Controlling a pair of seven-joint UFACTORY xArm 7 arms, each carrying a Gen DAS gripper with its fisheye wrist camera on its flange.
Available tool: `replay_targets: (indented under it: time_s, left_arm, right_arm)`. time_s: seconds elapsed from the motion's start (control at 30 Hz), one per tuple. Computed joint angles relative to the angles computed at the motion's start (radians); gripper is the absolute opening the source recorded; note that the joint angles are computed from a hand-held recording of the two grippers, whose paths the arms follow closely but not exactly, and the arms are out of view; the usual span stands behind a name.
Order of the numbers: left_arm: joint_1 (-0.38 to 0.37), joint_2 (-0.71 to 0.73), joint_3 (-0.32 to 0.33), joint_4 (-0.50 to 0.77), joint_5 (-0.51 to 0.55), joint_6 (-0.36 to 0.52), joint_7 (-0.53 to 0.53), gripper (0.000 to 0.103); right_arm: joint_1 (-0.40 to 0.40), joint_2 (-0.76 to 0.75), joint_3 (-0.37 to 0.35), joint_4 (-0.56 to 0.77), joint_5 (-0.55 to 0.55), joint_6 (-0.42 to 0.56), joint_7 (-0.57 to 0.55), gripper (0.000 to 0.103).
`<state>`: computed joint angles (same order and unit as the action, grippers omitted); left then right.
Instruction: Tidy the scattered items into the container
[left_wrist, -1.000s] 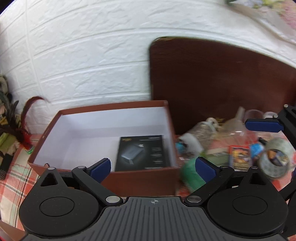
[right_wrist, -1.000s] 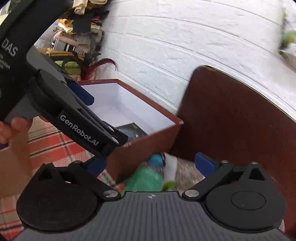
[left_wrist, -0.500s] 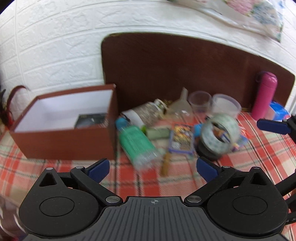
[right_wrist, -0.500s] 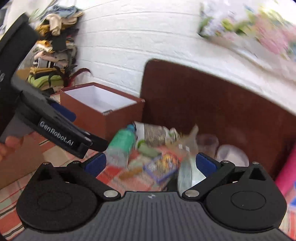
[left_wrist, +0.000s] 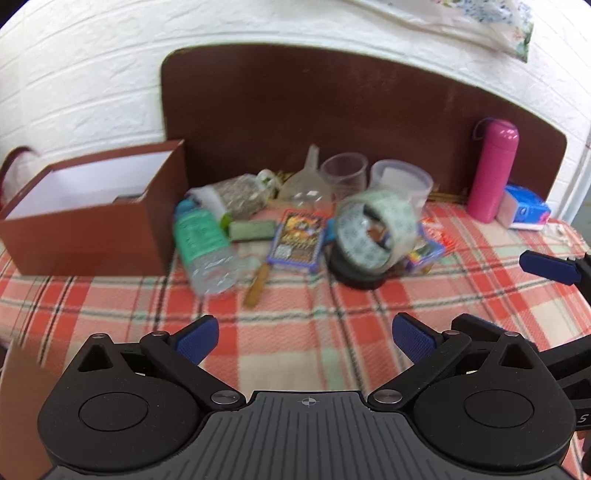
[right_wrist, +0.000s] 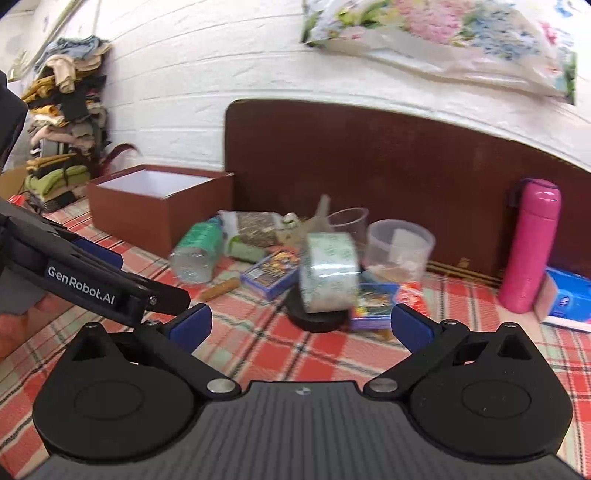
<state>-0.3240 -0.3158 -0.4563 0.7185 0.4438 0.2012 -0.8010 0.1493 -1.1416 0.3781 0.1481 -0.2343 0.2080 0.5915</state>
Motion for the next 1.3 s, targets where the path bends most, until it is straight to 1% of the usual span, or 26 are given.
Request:
replay_targets:
  time_s: [0.1, 0.17, 0.23, 0.33, 0.4, 0.5, 0.57, 0.63, 0.67, 0.7, 0.73, 0.77, 0.8, 0.83, 0.87, 0.9, 0.93, 0.97, 1.0, 1.1, 1.13, 1.17, 1.2, 1.27, 1.3]
  left_arm:
    - [0.049, 0.053, -0.057, 0.057, 0.073, -0.005, -0.052, 0.103]
    - [0.050, 0.105, -0.068, 0.107, 0.126, 0.018, -0.075, 0.103]
    - [0.043, 0.157, -0.069, 0.158, 0.181, 0.043, -0.101, 0.103]
    - [0.027, 0.238, -0.060, 0.246, 0.266, 0.074, -0.143, 0.103]
    - [0.007, 0.295, -0.045, 0.309, 0.314, 0.104, -0.162, 0.103]
    - [-0.034, 0.382, -0.013, 0.406, 0.341, 0.153, -0.158, 0.102]
    - [-0.061, 0.437, 0.008, 0.463, 0.331, 0.168, -0.126, 0.099]
    - [-0.081, 0.484, 0.026, 0.508, 0.299, 0.177, -0.083, 0.094]
    - [-0.089, 0.505, 0.034, 0.528, 0.276, 0.179, -0.060, 0.090]
    - [-0.089, 0.521, 0.038, 0.538, 0.241, 0.168, -0.030, 0.089]
    - [-0.089, 0.535, 0.040, 0.546, 0.204, 0.157, 0.000, 0.087]
    - [-0.085, 0.542, 0.042, 0.546, 0.165, 0.136, 0.027, 0.083]
    - [-0.080, 0.548, 0.041, 0.545, 0.124, 0.117, 0.057, 0.076]
    - [-0.073, 0.552, 0.036, 0.543, 0.083, 0.101, 0.094, 0.072]
    - [-0.062, 0.551, 0.027, 0.535, 0.036, 0.082, 0.139, 0.063]
    - [-0.050, 0.550, 0.015, 0.527, -0.013, 0.065, 0.186, 0.051]
    - [-0.042, 0.545, 0.007, 0.518, -0.055, 0.054, 0.224, 0.046]
    - [-0.033, 0.541, -0.002, 0.508, -0.096, 0.043, 0.262, 0.041]
    - [-0.028, 0.531, -0.004, 0.493, -0.127, 0.029, 0.289, 0.040]
    - [-0.017, 0.493, -0.012, 0.442, -0.234, 0.008, 0.365, 0.035]
    - [-0.010, 0.477, -0.020, 0.422, -0.281, 0.004, 0.398, 0.036]
    - [-0.004, 0.458, -0.027, 0.400, -0.328, 0.000, 0.432, 0.037]
    - [-0.003, 0.429, -0.031, 0.364, -0.367, -0.010, 0.462, 0.039]
    - [-0.007, 0.362, -0.031, 0.285, -0.455, -0.025, 0.525, 0.047]
    - [-0.016, 0.325, -0.026, 0.241, -0.501, -0.030, 0.556, 0.049]
  right_arm:
    - [-0.055, -0.017, 0.006, -0.030, -0.014, -0.051, 0.006, 0.103]
    - [-0.093, 0.006, 0.015, -0.043, -0.014, -0.092, 0.016, 0.103]
    - [-0.120, 0.062, 0.007, -0.040, -0.014, -0.131, 0.008, 0.103]
    - [-0.174, 0.178, 0.012, -0.020, -0.016, -0.226, -0.018, 0.103]
    - [-0.229, 0.261, 0.039, 0.006, -0.014, -0.291, -0.039, 0.103]
    - [-0.307, 0.382, 0.086, 0.050, 0.001, -0.387, -0.081, 0.102]
    - [-0.339, 0.454, 0.094, 0.071, 0.012, -0.450, -0.121, 0.100]
    - [-0.370, 0.523, 0.102, 0.098, 0.017, -0.497, -0.171, 0.098]
    - [-0.386, 0.546, 0.112, 0.112, 0.024, -0.505, -0.193, 0.095]
    - [-0.402, 0.569, 0.122, 0.125, 0.031, -0.512, -0.215, 0.092]
    - [-0.403, 0.588, 0.118, 0.135, 0.037, -0.518, -0.232, 0.090]
    - [-0.397, 0.615, 0.105, 0.145, 0.040, -0.531, -0.250, 0.086]
    - [-0.386, 0.636, 0.089, 0.152, 0.044, -0.538, -0.265, 0.081]
    - [-0.373, 0.657, 0.072, 0.160, 0.047, -0.545, -0.279, 0.077]
    - [-0.363, 0.671, 0.063, 0.167, 0.052, -0.541, -0.293, 0.070]
    - [-0.353, 0.686, 0.054, 0.175, 0.058, -0.536, -0.307, 0.062]
    - [-0.343, 0.700, 0.045, 0.183, 0.063, -0.532, -0.321, 0.058]
    - [-0.354, 0.694, 0.066, 0.183, 0.080, -0.528, -0.337, 0.051]
    - [-0.366, 0.689, 0.088, 0.184, 0.097, -0.525, -0.353, 0.050]
    - [-0.299, 0.670, 0.041, 0.173, 0.110, -0.508, -0.383, 0.050]
    - [-0.276, 0.662, 0.025, 0.168, 0.115, -0.501, -0.393, 0.050]
    - [-0.267, 0.643, 0.031, 0.161, 0.123, -0.486, -0.408, 0.050]
    - [-0.254, 0.621, 0.037, 0.148, 0.127, -0.482, -0.425, 0.050]
    - [-0.226, 0.576, 0.049, 0.124, 0.136, -0.470, -0.457, 0.050]
    - [-0.177, 0.555, 0.024, 0.106, 0.129, -0.464, -0.471, 0.050]
